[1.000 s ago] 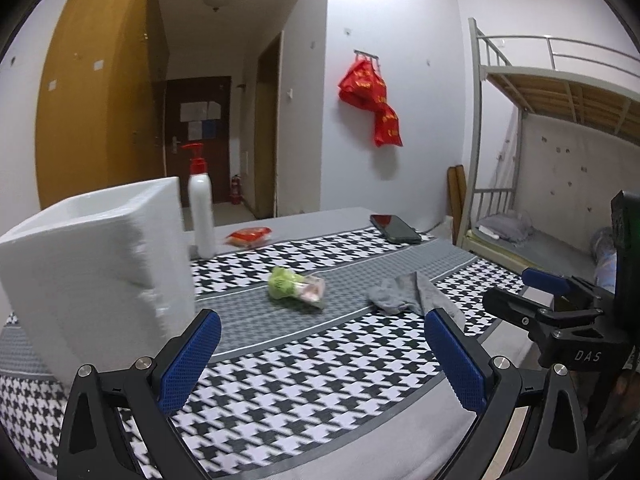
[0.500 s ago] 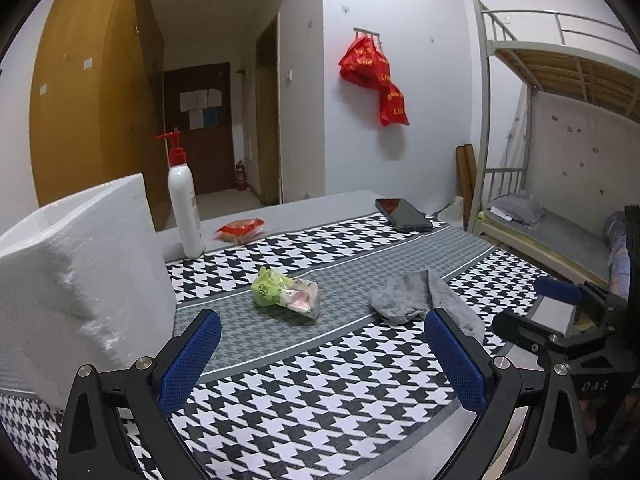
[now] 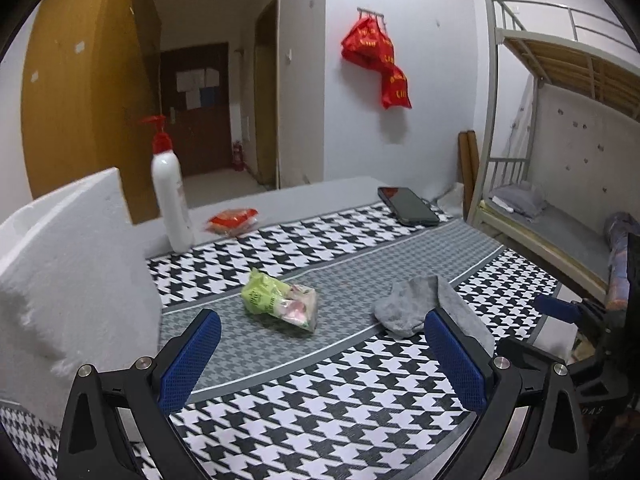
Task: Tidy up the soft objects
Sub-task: 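Move the left tool toward the green snack packet while the right tool approaches the grey sock, then close the left tool on the green snack packet while the right tool closes on the grey sock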
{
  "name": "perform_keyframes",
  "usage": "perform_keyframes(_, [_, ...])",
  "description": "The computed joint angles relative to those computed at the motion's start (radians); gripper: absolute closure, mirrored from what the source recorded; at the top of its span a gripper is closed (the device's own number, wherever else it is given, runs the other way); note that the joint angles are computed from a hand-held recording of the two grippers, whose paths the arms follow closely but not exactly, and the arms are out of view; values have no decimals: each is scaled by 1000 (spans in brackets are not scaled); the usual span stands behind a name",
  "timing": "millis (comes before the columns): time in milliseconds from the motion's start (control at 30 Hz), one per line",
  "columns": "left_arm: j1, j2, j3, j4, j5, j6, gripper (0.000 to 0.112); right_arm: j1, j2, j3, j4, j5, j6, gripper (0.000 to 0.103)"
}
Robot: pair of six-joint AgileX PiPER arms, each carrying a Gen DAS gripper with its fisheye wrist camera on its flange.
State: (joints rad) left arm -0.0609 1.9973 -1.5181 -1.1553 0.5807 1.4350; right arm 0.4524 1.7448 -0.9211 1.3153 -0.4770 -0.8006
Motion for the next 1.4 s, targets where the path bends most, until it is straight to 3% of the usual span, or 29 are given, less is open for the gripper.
perform_keyframes(333, [-66,124,-228,366,-10,-363,10,-77,36,-34,-56,108,35,0])
perform_keyframes(733, [-110,302,-541,710,103,-684,10,-130,72,-84,-152,191,106,0])
perform_keyframes(1000, [-139,458,-820,864,250,-795,10,-146,77,-92,-175,224,119,0])
perform_keyframes(1167, [-139,556,-990,906,327,-850,10,-151,86,-112,-104,243,40,0])
perform_keyframes(1233, [-140,584,-1046,912,362,-857,11,-149,96,-132,12,248,-73,0])
perform_keyframes(1333, [-139,589,-1047,907,352,-848,12,-148,106,-156,134,251,-201,0])
perform_keyframes(1400, [-139,624,-1117,906,398,-846,15,-144,112,-168,202,244,-277,0])
